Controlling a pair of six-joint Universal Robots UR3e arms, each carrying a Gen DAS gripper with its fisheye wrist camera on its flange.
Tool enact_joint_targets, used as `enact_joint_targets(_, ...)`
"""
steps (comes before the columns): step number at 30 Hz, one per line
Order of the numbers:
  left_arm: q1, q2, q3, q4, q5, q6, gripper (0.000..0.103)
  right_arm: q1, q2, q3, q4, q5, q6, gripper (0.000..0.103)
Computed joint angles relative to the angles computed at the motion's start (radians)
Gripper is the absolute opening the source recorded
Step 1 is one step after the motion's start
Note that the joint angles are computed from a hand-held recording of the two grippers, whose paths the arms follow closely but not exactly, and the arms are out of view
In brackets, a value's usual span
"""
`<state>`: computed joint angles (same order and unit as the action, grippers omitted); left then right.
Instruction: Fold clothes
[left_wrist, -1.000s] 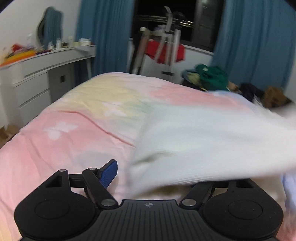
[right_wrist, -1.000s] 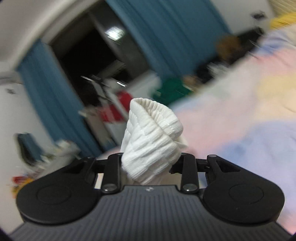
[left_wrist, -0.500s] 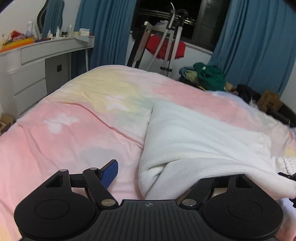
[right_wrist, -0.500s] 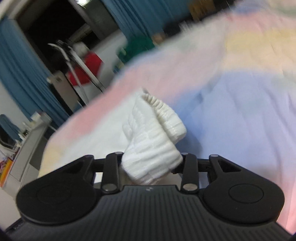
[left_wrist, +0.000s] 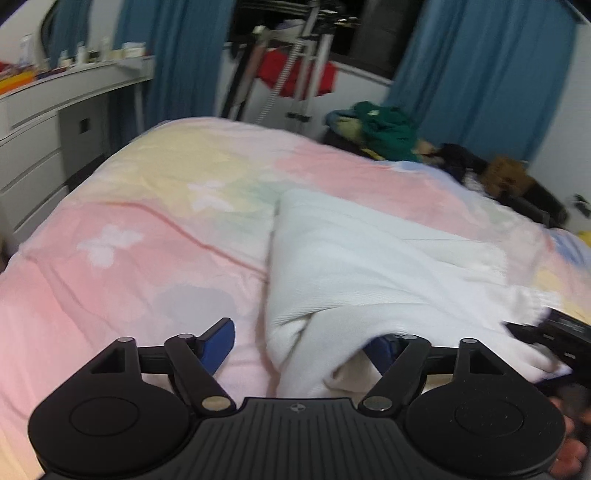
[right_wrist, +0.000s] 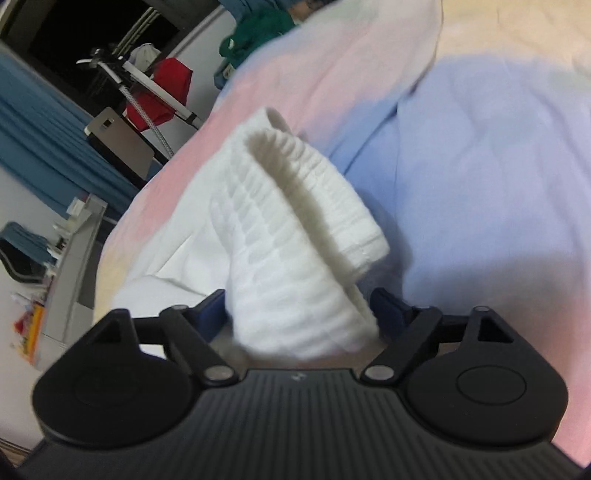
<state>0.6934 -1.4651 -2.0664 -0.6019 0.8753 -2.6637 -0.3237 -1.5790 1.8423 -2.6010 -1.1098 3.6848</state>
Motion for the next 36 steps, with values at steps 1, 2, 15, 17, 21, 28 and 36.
enact_joint_targets(1, 0.02, 0.01, 0.015, -0.045, -0.037, 0.022, 0.083, -0.003, 0.016, -0.002, -0.013, 0.017, 0.006, 0.092)
enact_joint_targets(2, 0.04, 0.02, 0.03, -0.093, -0.074, 0.046, 0.084, -0.008, 0.035, -0.006, -0.025, 0.037, 0.02, 0.096)
enact_joint_targets(15, 0.138, -0.102, 0.245, -0.472, -0.306, 0.099, 0.101, -0.034, 0.033, -0.004, -0.179, 0.197, 0.084, 0.098)
enact_joint_targets(17, 0.166, -0.088, 0.241, -0.528, -0.373, 0.161, 0.103, -0.028, 0.039, -0.012, -0.17, 0.185, 0.09, 0.098)
enact_joint_targets(21, 0.087, -0.18, 0.236, -0.275, -0.306, -0.029, 0.103, 0.005, 0.063, -0.03, -0.14, 0.124, 0.091, 0.098)
enact_joint_targets(28, -0.113, -0.421, 0.36, -0.056, -0.013, -0.172, 0.103, 0.027, 0.073, -0.025, -0.138, 0.082, 0.068, 0.098)
enact_joint_targets(36, -0.063, -0.508, 0.436, -0.206, -0.12, -0.213, 0.102, -0.086, 0.057, 0.075, -0.318, 0.309, 0.178, 0.098)
